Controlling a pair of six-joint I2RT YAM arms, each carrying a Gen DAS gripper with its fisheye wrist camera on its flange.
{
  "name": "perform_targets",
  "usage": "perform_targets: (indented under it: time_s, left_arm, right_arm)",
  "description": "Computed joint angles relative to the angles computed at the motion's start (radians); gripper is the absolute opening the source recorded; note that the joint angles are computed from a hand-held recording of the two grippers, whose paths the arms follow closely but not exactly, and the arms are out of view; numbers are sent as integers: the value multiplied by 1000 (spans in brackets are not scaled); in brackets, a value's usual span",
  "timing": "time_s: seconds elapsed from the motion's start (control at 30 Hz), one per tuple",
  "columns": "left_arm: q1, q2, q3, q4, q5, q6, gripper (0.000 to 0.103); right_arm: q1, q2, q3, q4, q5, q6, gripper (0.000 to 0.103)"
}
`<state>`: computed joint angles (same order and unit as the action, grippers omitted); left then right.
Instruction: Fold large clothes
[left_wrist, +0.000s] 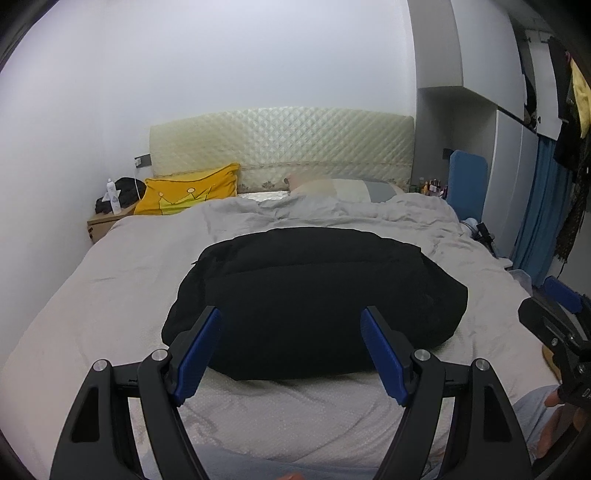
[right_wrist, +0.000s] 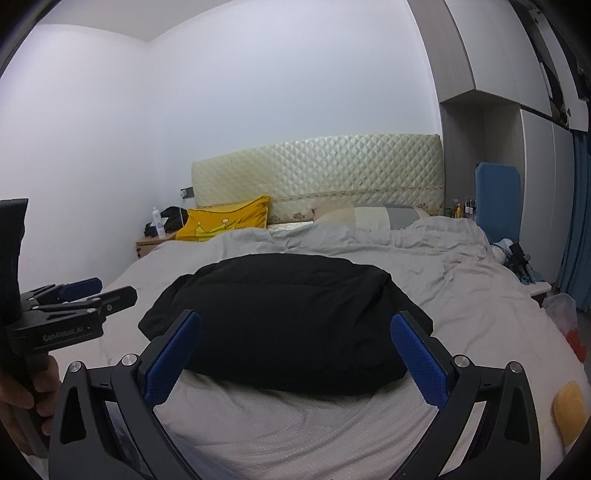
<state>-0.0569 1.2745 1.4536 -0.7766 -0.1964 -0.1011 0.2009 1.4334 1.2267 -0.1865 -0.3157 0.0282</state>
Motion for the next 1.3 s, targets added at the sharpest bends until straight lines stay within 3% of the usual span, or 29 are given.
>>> perform_targets:
  time_s: [1.03,1.3]
  left_arm:
    - [32,1,21,-40,54,-6,78]
    - [30,-2,7,-34,24,-10,78]
  right_arm:
    - [16,-6,-1,-23,31,4,103]
    - [22,-11,-4,-24,47,5,103]
